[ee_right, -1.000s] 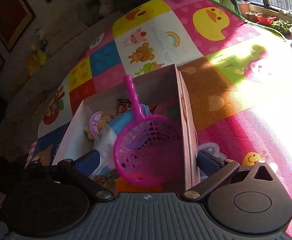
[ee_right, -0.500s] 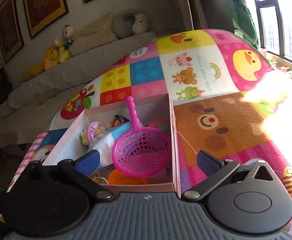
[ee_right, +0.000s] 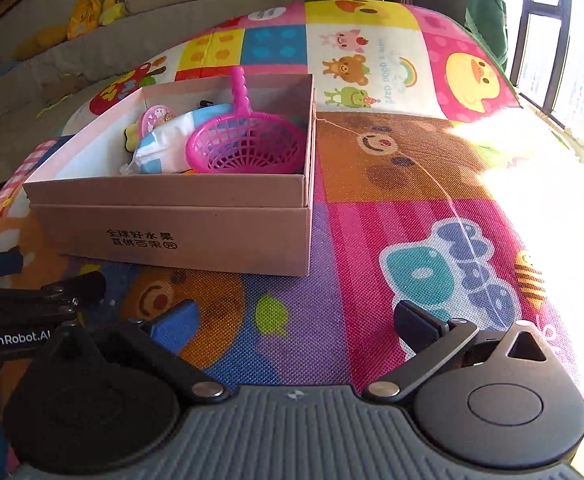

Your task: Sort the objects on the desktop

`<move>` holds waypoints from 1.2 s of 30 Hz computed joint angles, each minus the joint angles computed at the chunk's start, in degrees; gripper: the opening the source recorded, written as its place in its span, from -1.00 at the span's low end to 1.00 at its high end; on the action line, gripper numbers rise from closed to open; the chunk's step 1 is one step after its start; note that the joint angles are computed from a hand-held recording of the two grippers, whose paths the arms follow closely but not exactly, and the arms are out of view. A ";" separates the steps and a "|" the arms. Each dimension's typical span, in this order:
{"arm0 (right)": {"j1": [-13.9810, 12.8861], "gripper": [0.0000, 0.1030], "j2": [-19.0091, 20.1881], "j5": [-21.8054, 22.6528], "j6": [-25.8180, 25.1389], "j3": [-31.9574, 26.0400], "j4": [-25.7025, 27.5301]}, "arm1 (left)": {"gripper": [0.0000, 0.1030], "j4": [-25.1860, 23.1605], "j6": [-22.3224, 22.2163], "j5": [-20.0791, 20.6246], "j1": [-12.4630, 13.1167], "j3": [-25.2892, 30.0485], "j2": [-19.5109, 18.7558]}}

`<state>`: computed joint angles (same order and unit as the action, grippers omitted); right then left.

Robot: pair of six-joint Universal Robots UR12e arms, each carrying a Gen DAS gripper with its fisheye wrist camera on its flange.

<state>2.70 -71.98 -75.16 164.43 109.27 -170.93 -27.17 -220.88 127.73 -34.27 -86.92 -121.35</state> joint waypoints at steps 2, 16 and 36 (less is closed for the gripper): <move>0.13 1.00 0.38 -0.04 0.45 -0.41 -0.13 | 1.00 0.27 -0.22 0.70 0.01 0.20 -0.31; 0.17 1.00 1.76 0.17 2.98 0.53 -7.26 | 1.00 0.85 -0.69 1.19 -0.11 0.08 -0.43; 0.10 1.00 1.70 0.31 3.05 0.54 -7.20 | 1.00 0.83 -0.71 1.17 -0.12 0.11 -0.44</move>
